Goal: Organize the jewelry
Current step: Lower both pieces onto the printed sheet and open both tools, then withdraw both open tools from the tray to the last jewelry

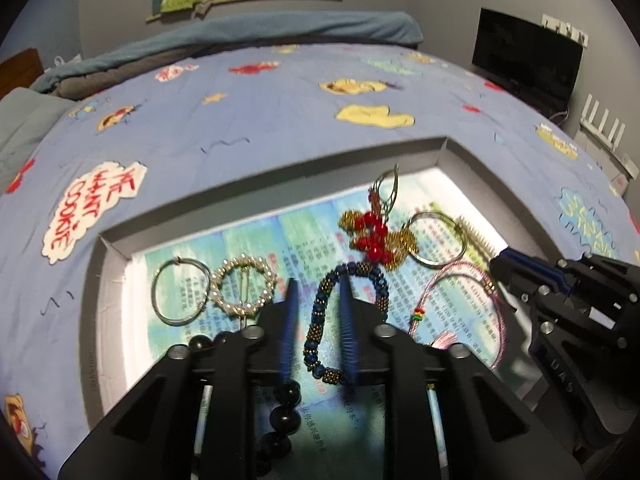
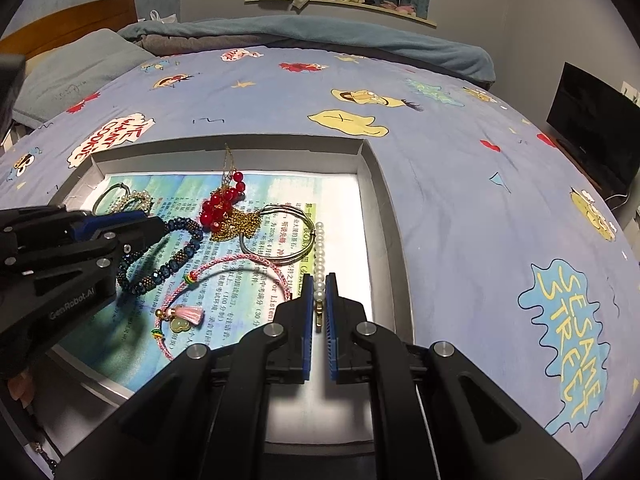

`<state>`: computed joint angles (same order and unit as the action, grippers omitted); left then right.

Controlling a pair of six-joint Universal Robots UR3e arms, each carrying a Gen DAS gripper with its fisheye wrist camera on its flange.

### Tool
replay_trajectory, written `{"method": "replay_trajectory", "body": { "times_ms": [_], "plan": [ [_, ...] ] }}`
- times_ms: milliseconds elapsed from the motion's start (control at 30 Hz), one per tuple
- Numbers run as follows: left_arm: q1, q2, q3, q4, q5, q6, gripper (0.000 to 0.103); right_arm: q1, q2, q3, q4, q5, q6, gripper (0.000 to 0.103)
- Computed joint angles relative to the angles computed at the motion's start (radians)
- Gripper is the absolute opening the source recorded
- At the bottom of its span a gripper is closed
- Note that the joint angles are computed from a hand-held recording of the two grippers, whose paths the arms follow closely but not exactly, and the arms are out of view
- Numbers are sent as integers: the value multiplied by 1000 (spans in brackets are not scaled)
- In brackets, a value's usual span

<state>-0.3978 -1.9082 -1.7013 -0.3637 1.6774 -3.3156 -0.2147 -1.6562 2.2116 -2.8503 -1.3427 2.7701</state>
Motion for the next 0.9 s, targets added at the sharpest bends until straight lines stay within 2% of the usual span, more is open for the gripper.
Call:
{"method": "replay_trajectory", "body": {
  "times_ms": [133,200,267,333,400,467,600,667,767,900],
  "plan": [
    [1,15,-21,21,14,-5,28,-2,-9,12,-9,7,-7,10],
    [6,30,-35,31,12,-14,34,-4,-17,13,-3,14,-9,16],
    [7,48,-49,45,15,-21,47,-14,-36,21,-2,30,-9,27],
    [5,70,-67,67,23,-25,54,-19,-55,30,-5,41,-10,29],
    [0,88,-74,69,36,-30,65,-14,-79,43,-13,42,-21,35],
    [-1,110,-89,81,38,-37,74,-8,-103,59,-26,38,-27,46],
    [-2,164,-124,82,52,-44,79,-12,-157,78,-17,44,-27,59],
    [-3,196,-147,81,65,-49,85,-22,-191,89,-4,55,-24,73],
    [-3,243,-179,81,89,-55,88,-38,-249,104,18,68,-11,89],
    [12,329,-233,63,101,-61,91,-57,-321,113,66,85,3,97]
  ]
}}
